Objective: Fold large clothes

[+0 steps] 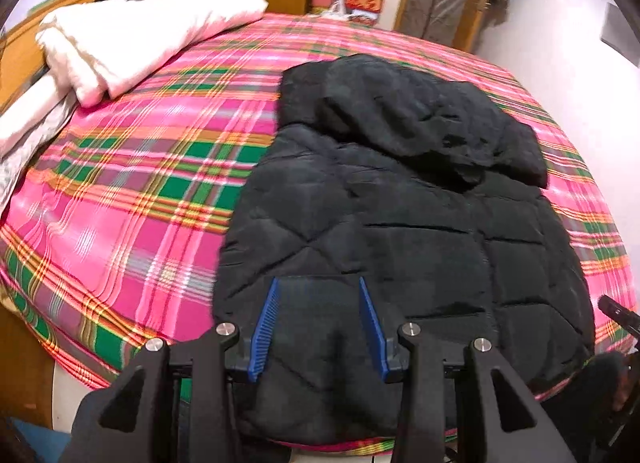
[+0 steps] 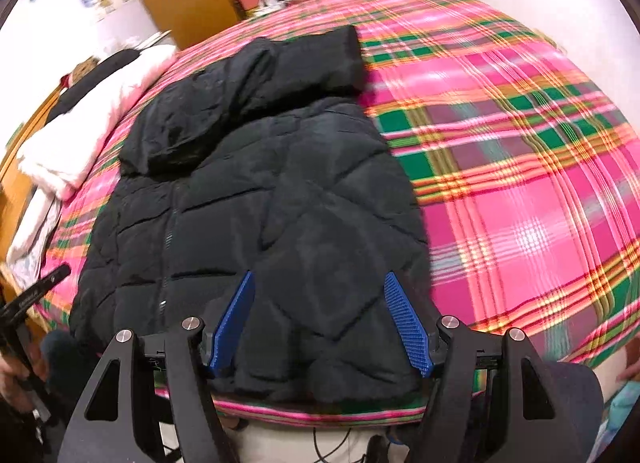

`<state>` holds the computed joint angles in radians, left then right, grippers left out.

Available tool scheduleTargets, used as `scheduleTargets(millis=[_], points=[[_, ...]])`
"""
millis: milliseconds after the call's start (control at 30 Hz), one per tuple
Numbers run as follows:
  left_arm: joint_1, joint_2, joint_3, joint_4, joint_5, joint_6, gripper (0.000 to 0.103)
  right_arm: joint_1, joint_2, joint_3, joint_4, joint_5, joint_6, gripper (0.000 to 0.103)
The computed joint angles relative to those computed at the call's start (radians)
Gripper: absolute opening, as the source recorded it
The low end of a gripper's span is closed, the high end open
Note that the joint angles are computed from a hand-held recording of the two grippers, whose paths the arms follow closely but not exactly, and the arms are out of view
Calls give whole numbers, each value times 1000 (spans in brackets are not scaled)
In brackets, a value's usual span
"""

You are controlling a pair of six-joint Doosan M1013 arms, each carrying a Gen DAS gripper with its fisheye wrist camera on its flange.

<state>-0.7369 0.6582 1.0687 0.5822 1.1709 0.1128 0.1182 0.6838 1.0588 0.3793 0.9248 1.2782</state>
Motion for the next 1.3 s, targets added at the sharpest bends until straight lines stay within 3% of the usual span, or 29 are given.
scheduleTargets(millis=[400,800,933,1100,1133,1233,1267,1300], points=[[54,-17,71,-118,-17,-18,52,-42,88,-116,-42,161,187,72],[43,1,71,-191,-72,5,60,-45,135,-156,31,355,149,73],[46,9,63,-216,-61,17,60,-40,136,-158,18,363,145,73],[51,25,52,-251,-44,17,69,-38,139,-162,16,385,131,72],[52,28,48,-253,-39,20,70,-35,141,-166,16,388,127,68],[51,40,28,-258,-14,40,70,-31,138,-162,12,381,117,39],[51,40,26,-256,-11,42,68,-31,133,-156,18,372,110,28],[51,39,26,-254,-14,44,60,-32,128,-152,24,364,105,22]])
